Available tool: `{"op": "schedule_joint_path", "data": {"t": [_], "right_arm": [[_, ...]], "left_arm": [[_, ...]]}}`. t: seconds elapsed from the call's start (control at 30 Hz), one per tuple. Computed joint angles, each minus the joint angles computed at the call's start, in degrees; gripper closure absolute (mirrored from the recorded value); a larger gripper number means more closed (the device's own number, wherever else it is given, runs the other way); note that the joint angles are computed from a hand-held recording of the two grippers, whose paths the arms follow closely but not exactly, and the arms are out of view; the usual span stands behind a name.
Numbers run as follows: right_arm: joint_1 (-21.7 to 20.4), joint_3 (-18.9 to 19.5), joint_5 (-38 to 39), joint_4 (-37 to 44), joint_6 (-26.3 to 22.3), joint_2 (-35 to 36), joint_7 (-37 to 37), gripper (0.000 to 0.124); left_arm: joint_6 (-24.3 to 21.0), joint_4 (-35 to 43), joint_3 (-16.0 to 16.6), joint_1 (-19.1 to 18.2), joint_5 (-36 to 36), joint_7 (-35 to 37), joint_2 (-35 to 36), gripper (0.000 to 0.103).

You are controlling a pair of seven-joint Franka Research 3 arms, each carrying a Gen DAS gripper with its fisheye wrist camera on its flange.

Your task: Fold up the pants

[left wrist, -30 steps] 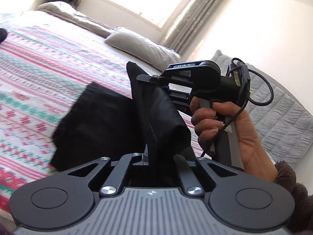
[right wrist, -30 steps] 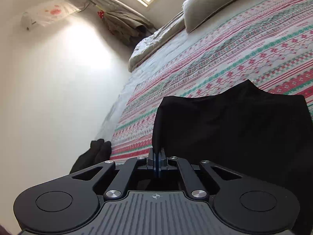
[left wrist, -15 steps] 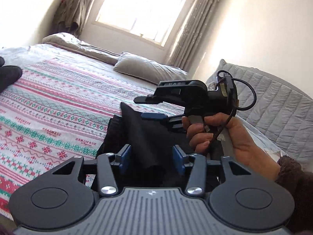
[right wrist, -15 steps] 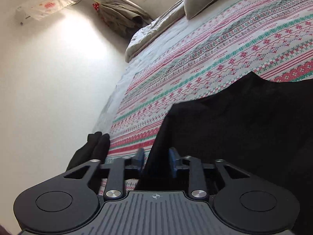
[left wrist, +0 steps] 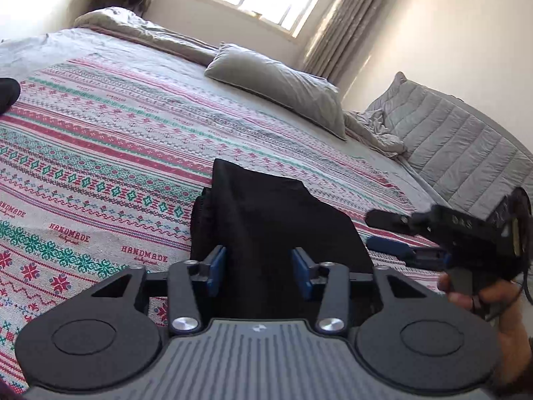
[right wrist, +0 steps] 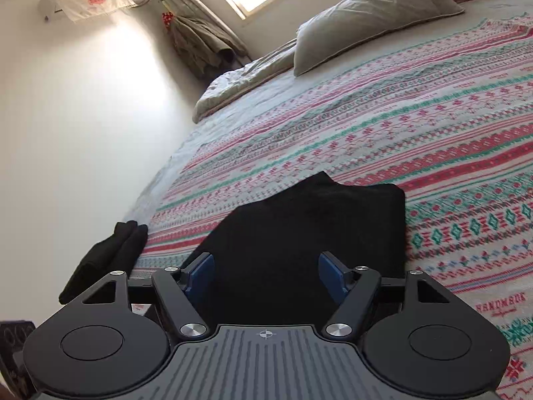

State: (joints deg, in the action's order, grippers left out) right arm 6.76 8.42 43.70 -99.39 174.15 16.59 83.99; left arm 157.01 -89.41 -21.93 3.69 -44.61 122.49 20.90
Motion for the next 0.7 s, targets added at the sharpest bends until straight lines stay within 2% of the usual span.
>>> {"op": "schedule_joint_path", "data": {"t": [0.03, 0.1, 0.23, 0.3, 0.4, 0.43, 0.47, 0.5, 0.53, 0.57, 0.63, 0.7], "right_arm": [[-1.3, 1.4, 2.3, -1.1, 0.8, -0.4, -2.1, 0.053], [-4.1, 4.6, 8.7, -2.7, 2.1, -1.0, -7.8, 0.053], [-6.7, 6.8, 20.1, -3.8, 1.9, -1.7, -16.8, 0.053], [-6.8, 6.8, 24.0, -3.8, 1.8, -2.2, -21.1, 0.053], [-5.4, 5.2, 25.7, -4.8, 2.0, -3.1, -23.9, 0.051], [-4.9, 4.4, 26.0, -5.2, 1.6, -3.4, -24.3, 0.05], [-4.1, 3.3, 25.1, -5.7, 0.8, -3.6, -23.6, 0.05], [-3.3, 2.1, 23.7, -6.2, -0.3, -3.8, -22.2, 0.05], [-2.8, 1.2, 22.9, -6.6, -1.6, -4.0, -21.5, 0.05], [-2.5, 0.5, 22.5, -6.8, -3.1, -4.1, -21.0, 0.05], [-3.0, 0.2, 25.6, -6.6, -6.2, -4.1, -22.9, 0.05], [-3.5, -0.3, 29.8, -6.0, -9.5, -4.1, -24.3, 0.05]], "left_arm": [[0.4, -0.3, 0.8, -0.7, 1.5, -1.3, -0.2, 0.082], [0.3, -0.5, 0.1, 0.1, 0.7, 0.0, -0.6, 0.083], [0.2, -1.4, -2.2, 2.5, -6.1, 7.2, -2.3, 0.083], [-0.5, -1.5, -0.9, 2.0, -7.3, 7.3, -2.6, 0.083], [0.4, -0.9, 3.8, -1.5, 0.9, -0.2, -1.4, 0.081], [-0.2, -0.1, 5.6, -2.6, 5.9, -3.5, -0.5, 0.073], [-0.6, 0.9, 7.2, -3.7, 10.7, -6.7, 0.5, 0.059], [0.0, 1.2, 7.7, -3.9, 13.0, -8.7, 1.1, 0.053], [-0.5, 2.1, 6.7, -2.8, 12.8, -8.3, 1.8, 0.041], [-3.0, 3.9, 4.3, -0.1, 10.4, -6.1, 3.0, 0.028], [-9.5, 9.0, 0.5, 4.0, 5.5, -3.3, 6.3, 0.02], [-16.0, 15.3, -0.4, 5.2, 3.2, -4.6, 10.5, 0.02]]}}
